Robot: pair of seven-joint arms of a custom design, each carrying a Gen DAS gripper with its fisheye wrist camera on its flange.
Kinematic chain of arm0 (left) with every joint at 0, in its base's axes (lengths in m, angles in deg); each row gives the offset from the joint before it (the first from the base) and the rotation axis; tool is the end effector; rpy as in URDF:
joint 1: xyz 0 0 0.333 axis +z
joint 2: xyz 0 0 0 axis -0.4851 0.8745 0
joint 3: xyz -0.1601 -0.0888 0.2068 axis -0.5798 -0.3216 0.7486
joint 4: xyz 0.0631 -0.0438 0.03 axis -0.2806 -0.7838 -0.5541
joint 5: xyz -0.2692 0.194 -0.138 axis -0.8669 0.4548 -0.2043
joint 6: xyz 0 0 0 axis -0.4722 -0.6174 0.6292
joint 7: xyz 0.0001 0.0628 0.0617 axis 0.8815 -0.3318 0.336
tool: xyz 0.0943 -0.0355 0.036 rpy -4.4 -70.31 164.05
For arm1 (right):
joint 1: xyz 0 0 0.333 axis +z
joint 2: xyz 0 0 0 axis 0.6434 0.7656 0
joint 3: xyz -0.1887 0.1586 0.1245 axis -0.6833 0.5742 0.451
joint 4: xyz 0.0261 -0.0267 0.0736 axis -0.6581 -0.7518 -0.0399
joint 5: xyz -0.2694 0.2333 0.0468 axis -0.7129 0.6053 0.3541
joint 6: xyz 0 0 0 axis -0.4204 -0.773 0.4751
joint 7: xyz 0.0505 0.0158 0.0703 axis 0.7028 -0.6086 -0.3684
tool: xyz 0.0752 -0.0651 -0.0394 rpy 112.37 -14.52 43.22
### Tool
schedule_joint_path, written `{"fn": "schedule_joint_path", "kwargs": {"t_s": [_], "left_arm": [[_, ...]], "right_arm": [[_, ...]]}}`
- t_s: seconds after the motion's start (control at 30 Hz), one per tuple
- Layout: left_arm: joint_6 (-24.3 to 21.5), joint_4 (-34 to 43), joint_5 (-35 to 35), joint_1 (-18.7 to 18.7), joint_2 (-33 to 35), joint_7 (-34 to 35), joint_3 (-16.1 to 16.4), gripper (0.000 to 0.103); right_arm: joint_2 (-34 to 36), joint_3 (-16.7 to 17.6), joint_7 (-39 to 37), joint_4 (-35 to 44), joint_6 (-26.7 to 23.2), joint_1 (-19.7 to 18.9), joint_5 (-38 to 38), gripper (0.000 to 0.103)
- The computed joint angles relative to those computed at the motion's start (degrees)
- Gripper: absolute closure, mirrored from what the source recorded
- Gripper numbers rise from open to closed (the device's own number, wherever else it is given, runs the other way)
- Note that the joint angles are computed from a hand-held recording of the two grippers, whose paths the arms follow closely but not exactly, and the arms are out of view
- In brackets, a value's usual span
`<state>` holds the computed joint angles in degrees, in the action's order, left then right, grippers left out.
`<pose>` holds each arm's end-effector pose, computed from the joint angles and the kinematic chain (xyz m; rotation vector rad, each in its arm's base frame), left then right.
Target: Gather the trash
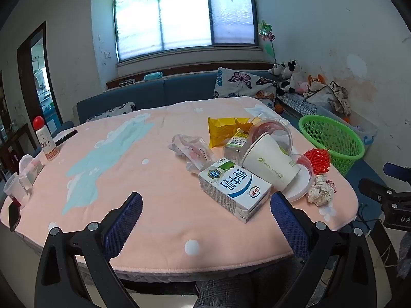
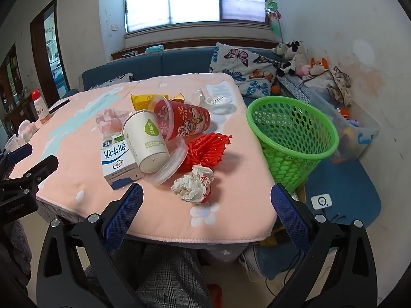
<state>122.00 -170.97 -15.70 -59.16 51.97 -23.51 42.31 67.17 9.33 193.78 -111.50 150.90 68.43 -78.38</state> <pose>0.4629 -0.4142 0.5517 -1.5564 1.6546 -0.7989 0.4765 0.3530 0.5342 -1.7548 1.5653 -0.7274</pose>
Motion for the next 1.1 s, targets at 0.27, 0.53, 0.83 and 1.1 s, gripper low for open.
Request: {"fn": "schedule_joint_path", "kwargs": {"t_s": [0.27,0.53,0.83,1.1], "left_arm": [[0.1,0.3,0.0,0.0,0.3,-0.3,0.0,0.006],[0.4,-0.2,0.0,0.0,-0.1,-0.5,0.0,0.006],[0.4,0.5,-0.4,0.2,0.3,-0.1,0.0,0.006],[0.4,0.4,-0.3,0.0,0.2,-0.3,0.2,0.006]], "right_arm": [[0.0,-0.1,-0.8,-0.2,0.6,0.0,0.7,0.004],[0.1,-0.3,-0.8,-0.1,0.1,0.2,1.0,0.004],[-0.1,0.1,-0.6,-0.4,0.0,0.1,1.1,0.004],[0.6,-0.1,-0.2,0.1,-0.2,0.5,0.7,0.004]]}}
